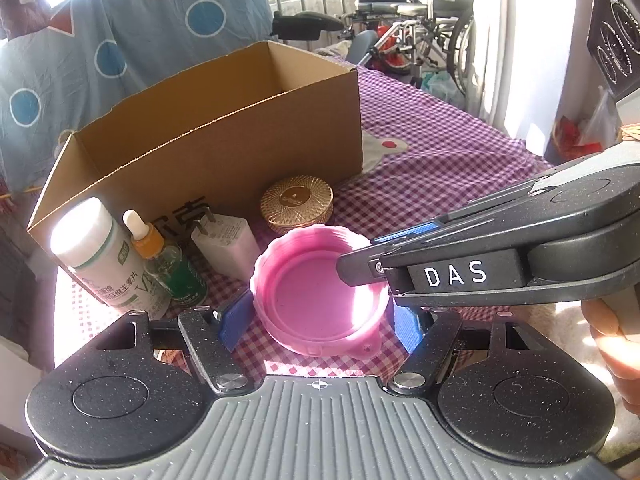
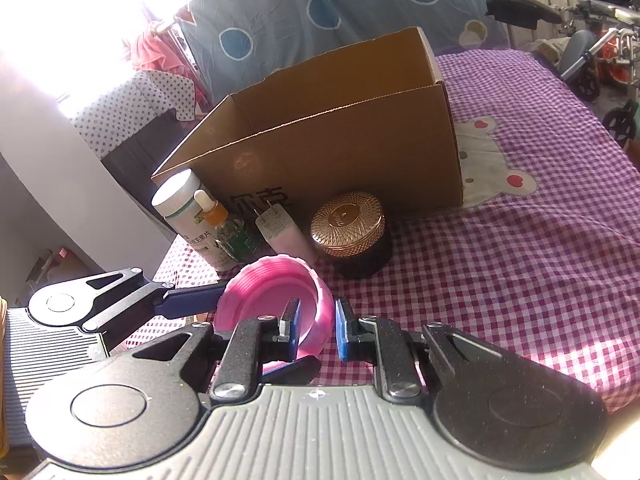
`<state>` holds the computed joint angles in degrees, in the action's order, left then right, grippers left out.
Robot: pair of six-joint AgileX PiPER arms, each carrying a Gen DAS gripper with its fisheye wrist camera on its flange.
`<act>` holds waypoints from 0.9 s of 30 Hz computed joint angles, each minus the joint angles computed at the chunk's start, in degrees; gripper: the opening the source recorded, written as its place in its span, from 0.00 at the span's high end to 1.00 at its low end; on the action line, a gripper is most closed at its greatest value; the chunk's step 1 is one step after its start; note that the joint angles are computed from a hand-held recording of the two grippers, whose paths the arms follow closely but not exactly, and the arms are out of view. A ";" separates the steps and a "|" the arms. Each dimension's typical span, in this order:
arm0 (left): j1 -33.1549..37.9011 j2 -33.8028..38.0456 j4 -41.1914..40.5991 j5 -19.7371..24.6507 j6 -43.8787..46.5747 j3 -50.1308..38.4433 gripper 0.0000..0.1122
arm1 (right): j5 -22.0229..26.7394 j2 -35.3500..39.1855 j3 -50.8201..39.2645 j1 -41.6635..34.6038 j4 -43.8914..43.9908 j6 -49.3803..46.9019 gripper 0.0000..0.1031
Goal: Organize rigid objects
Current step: 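Close the right gripper on the pink cap rim and lift it, then carry the pink cap into the box and open the right gripper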
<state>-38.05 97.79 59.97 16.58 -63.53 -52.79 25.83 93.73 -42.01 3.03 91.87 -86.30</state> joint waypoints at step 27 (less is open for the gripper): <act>23.30 6.80 -55.08 13.02 63.79 -34.16 0.35 | 17.88 25.68 -66.66 9.34 -51.55 53.89 0.80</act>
<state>-14.75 104.59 4.89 29.60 0.26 -86.95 43.72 119.42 -108.67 12.37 40.32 -32.41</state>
